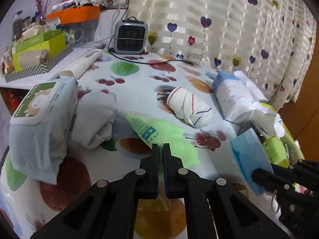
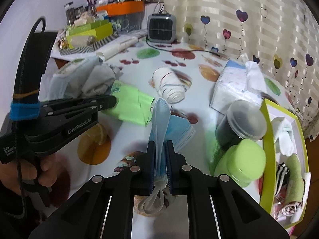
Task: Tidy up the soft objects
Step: 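Grasp the blue face mask with the right tool, then lift the blue face mask and carry it over the tray with the right tool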
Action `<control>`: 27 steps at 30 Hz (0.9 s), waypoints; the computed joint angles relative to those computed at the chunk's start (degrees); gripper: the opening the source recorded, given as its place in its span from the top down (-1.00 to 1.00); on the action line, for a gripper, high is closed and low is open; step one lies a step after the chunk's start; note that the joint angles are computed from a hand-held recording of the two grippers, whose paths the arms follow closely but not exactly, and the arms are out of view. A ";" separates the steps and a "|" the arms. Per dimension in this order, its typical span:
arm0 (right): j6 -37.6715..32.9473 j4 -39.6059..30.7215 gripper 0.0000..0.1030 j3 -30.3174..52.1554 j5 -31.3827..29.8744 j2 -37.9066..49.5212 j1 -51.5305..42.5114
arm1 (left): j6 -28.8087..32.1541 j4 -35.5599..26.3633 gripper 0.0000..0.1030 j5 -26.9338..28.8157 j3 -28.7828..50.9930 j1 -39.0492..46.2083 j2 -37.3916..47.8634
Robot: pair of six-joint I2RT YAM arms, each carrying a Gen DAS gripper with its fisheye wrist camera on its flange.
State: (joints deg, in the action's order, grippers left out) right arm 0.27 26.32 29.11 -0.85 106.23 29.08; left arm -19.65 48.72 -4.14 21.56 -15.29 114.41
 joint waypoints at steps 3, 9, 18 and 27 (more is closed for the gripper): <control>0.63 0.64 0.79 -1.95 -0.56 -2.97 -0.50 | -0.03 0.69 0.92 0.75 -2.30 0.40 -2.71; 1.21 1.43 0.79 -5.74 -1.31 -8.80 -1.16 | -0.30 0.22 0.92 0.24 -5.49 -1.07 -8.69; 1.27 2.24 0.79 -9.88 -3.35 -15.05 -3.86 | -0.16 -4.55 0.92 -3.27 -7.49 -5.70 -17.68; 0.74 0.98 0.79 -13.08 -4.96 -22.60 -7.71 | -1.01 -10.27 0.92 -7.60 -6.26 -11.78 -23.54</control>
